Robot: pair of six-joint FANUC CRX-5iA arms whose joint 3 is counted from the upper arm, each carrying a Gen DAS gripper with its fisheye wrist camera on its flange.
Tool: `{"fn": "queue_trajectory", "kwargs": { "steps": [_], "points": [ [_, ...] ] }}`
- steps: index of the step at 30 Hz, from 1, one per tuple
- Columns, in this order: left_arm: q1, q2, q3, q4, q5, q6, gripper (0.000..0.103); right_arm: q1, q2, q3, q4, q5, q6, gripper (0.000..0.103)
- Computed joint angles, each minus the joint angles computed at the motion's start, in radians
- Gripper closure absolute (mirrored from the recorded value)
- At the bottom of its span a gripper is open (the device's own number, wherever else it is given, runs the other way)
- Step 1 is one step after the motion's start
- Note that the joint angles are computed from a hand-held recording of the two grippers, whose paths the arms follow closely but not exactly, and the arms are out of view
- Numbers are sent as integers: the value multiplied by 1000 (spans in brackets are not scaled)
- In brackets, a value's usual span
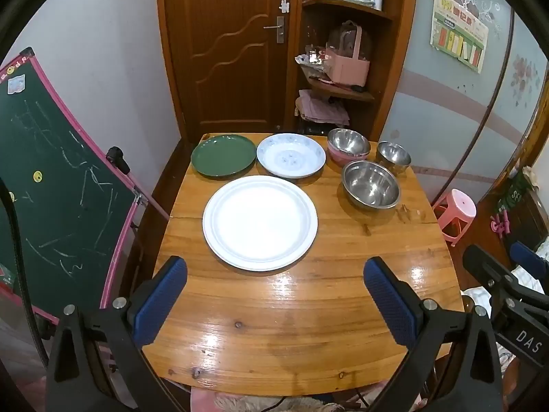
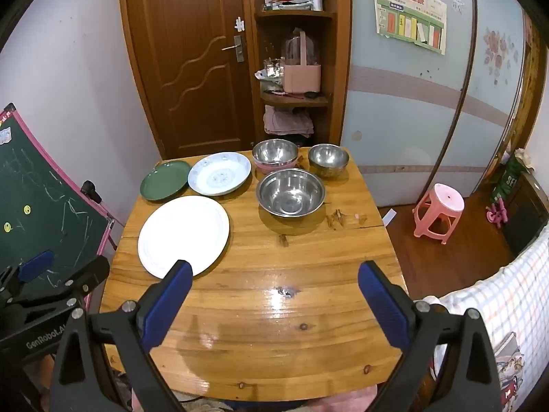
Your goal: Organize plates and bowls
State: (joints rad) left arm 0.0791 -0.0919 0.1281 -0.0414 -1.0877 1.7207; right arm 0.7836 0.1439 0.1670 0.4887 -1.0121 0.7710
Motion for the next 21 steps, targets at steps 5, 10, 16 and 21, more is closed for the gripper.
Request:
{"fn": "queue_trajectory", "kwargs": {
  "steps": [5, 10, 16, 21],
  "points": [
    [-4, 4, 11, -12, -15, 0, 1, -3, 2, 3, -10, 0, 6, 5],
    [-1, 6, 12, -4, -19, -5, 1, -4, 4, 4, -13, -3, 9, 5],
    [1, 0, -18, 10, -3, -15, 1, -10, 5, 2, -23, 0, 15, 5],
    [-9, 16, 0, 2, -10, -7, 1, -7, 11, 12, -26, -6, 14, 5]
  ]
}}
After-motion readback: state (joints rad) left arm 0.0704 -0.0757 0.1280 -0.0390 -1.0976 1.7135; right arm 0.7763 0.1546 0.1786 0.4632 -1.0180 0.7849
